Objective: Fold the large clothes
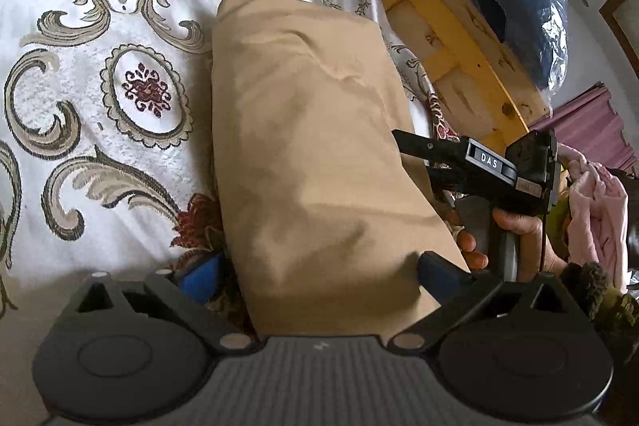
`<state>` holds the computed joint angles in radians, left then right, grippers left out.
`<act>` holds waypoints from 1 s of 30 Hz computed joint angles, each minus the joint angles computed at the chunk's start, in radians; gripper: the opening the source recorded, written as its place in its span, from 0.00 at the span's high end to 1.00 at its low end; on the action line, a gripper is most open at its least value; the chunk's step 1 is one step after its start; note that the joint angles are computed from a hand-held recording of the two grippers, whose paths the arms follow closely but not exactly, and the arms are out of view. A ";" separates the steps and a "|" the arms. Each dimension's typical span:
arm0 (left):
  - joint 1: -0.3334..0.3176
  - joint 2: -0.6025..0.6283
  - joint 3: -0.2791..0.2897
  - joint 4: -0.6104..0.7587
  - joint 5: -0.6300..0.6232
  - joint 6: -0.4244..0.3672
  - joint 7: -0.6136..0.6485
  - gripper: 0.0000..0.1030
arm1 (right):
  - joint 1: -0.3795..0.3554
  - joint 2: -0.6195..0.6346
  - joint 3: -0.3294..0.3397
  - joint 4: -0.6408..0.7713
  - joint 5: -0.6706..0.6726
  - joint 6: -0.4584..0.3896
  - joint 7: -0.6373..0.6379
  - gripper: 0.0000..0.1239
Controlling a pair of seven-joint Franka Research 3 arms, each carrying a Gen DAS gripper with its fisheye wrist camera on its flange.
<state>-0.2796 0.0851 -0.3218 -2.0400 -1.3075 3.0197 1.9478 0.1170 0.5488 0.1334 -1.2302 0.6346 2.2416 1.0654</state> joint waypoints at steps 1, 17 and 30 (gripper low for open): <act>0.003 -0.002 0.000 0.000 -0.015 -0.008 0.010 0.01 | 0.000 -0.005 -0.001 -0.005 -0.004 -0.002 -0.002 0.17; -0.001 0.010 0.027 0.024 -0.213 -0.063 0.154 0.02 | -0.004 -0.029 -0.004 -0.038 0.031 -0.028 0.007 0.18; -0.027 -0.009 0.016 -0.004 0.107 0.048 -0.119 0.31 | 0.022 -0.221 0.002 -0.368 0.148 0.276 -0.082 0.75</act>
